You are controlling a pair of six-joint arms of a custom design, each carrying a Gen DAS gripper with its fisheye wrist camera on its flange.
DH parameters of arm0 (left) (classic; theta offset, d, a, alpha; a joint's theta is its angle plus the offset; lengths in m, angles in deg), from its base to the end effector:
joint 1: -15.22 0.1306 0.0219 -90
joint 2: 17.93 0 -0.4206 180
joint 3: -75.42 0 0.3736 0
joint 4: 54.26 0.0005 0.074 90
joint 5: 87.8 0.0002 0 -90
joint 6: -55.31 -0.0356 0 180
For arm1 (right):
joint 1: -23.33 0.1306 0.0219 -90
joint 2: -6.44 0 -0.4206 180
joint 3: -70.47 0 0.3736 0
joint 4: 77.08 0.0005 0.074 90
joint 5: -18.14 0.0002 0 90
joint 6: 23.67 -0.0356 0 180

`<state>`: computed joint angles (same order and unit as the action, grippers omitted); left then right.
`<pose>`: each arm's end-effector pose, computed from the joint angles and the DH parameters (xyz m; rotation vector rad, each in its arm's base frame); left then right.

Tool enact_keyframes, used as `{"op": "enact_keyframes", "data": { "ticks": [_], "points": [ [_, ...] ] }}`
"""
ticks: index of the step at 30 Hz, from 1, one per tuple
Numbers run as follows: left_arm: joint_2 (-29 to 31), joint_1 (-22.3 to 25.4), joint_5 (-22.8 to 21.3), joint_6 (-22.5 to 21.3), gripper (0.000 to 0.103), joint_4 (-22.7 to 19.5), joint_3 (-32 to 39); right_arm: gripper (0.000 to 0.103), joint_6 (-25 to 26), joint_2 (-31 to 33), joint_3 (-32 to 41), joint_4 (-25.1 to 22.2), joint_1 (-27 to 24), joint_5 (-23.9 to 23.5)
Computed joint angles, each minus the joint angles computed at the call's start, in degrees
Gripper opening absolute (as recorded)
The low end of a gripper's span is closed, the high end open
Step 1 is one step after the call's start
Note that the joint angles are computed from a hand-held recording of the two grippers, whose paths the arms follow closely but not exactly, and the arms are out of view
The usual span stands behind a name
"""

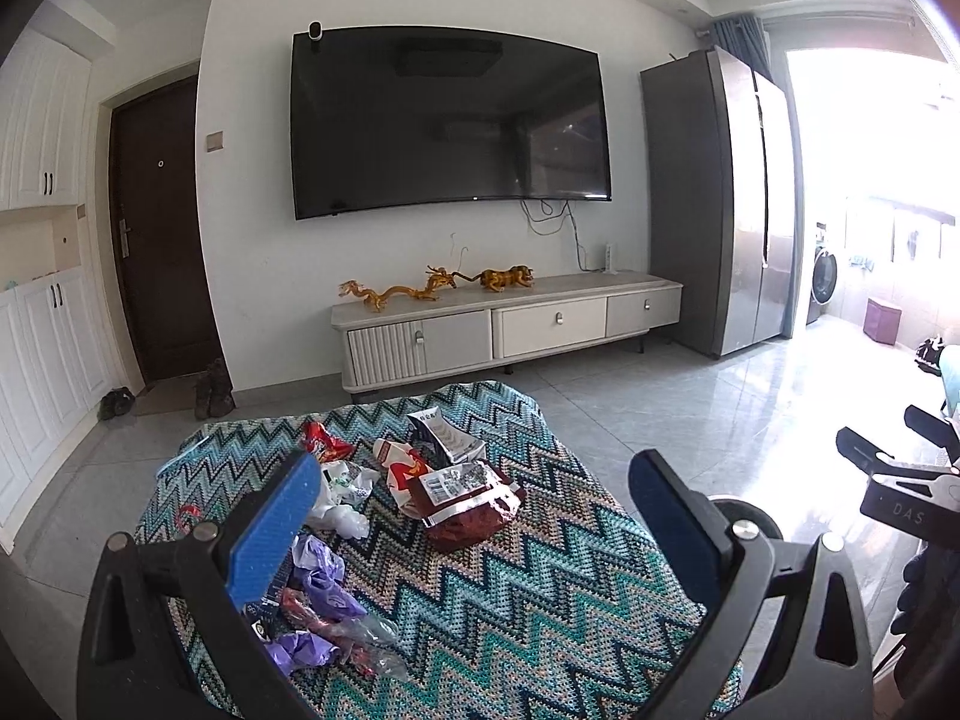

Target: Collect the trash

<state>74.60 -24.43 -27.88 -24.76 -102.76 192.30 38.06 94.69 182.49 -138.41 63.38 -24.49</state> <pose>0.3779 -0.2906 0.6618 0.1681 1.9257 -0.0525 0.3453 0.2554 0.6416 0.2195 1.9883 -0.1690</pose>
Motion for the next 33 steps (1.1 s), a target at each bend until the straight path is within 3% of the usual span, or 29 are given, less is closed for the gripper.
{"op": "enact_keyframes", "data": {
  "ticks": [11,17,22,26,31,33],
  "points": [
    [-2.9,1.0,5.2,-1.7,0.103,3.5,-3.7,0.103,-0.6,3.6,7.1,-6.3,2.2,2.4],
    [-5.5,5.8,11.0,-0.7,0.103,4.0,-8.1,0.103,2.0,6.0,10.7,-6.7,3.2,0.5],
    [-8.9,11.8,19.3,-1.4,0.103,5.2,-14.6,0.103,5.0,9.2,13.8,-6.3,2.9,-6.2],
    [-11.6,18.8,33.4,-2.0,0.102,6.5,-19.8,0.103,7.0,11.6,15.2,-5.6,1.9,-13.2],
    [-10.5,24.4,42.2,-5.9,0.082,3.2,-21.0,0.103,7.7,15.2,16.8,-6.8,0.9,-19.3],
    [-9.2,25.7,44.5,-7.4,0.080,1.2,-20.6,0.103,7.8,16.4,17.0,-6.8,0.4,-22.0]
  ]
}}
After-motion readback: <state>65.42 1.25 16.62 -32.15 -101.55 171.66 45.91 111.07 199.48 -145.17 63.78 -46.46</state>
